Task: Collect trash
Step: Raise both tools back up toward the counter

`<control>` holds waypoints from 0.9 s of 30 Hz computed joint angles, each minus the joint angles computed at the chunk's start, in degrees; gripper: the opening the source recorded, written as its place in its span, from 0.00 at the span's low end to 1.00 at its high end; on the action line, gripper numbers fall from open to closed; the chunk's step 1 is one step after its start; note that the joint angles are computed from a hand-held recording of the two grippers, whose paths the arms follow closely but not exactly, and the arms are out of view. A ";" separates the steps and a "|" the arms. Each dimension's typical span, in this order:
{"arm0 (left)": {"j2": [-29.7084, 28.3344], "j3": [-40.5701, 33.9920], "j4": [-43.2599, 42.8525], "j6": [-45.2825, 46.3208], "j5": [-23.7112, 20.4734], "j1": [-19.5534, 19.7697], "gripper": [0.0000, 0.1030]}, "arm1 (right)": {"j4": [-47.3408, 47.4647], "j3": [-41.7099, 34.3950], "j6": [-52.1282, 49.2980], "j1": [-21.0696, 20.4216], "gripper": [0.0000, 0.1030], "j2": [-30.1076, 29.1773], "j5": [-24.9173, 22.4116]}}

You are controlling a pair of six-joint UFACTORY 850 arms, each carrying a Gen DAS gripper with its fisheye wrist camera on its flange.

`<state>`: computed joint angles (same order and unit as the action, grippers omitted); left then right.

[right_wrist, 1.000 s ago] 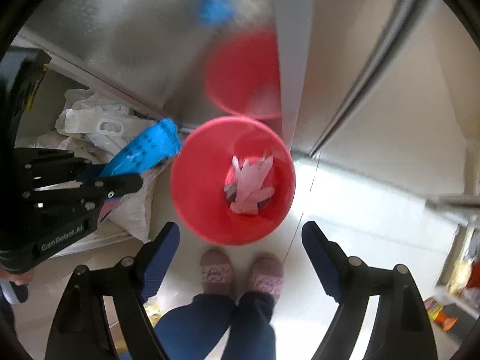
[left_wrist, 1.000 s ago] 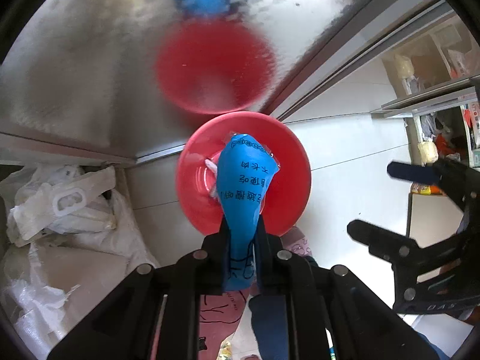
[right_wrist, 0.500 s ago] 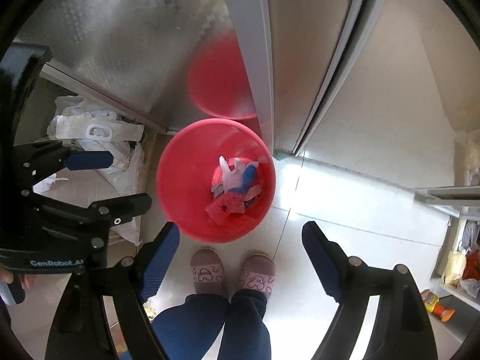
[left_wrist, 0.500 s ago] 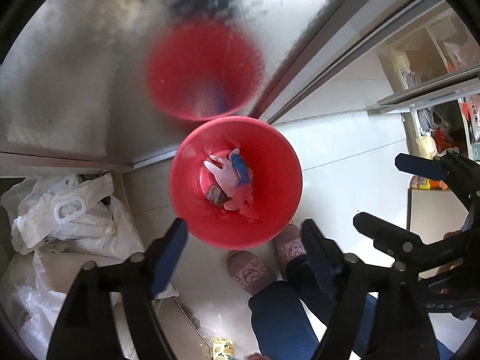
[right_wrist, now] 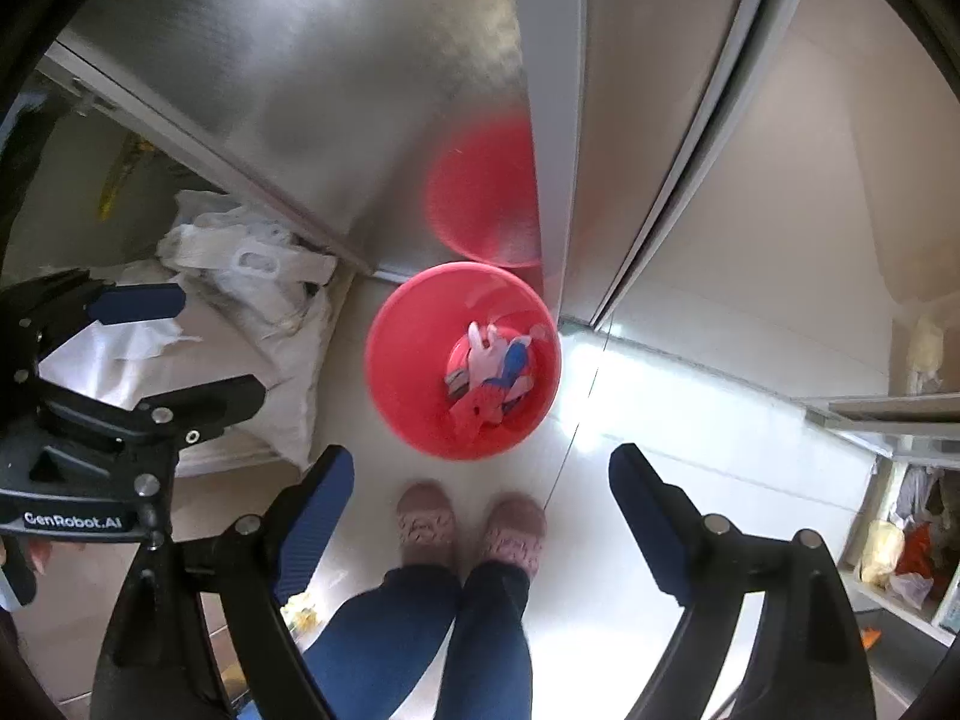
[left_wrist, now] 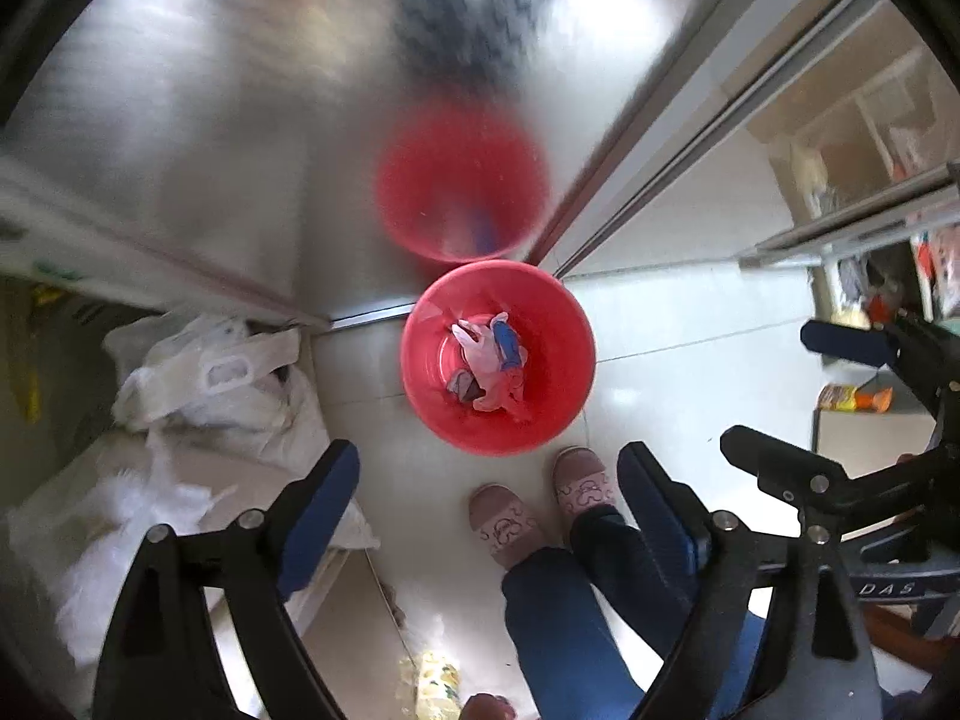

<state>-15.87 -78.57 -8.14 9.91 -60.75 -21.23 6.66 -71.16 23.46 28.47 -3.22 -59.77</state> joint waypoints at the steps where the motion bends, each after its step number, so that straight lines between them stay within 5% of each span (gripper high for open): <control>1: 0.77 -0.53 -0.12 -0.62 -1.07 0.23 0.88 | 0.84 -1.11 0.01 -0.16 0.83 0.23 -1.28; 7: 4.59 -6.89 1.31 -3.79 -9.06 0.71 1.00 | 0.81 -9.41 -1.41 0.66 0.84 1.18 -7.70; 16: 5.89 -20.25 6.91 -8.15 -18.52 -0.66 1.00 | -4.31 -26.31 -3.58 1.92 0.89 -1.97 -18.18; 27: 1.07 -38.69 8.10 -14.80 -23.17 2.75 1.00 | -6.09 -47.70 -6.62 2.19 0.99 -9.92 -22.11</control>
<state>-14.80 -117.25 -0.03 -4.89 -83.92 -18.48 0.58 -118.86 16.85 30.67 -13.14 -81.89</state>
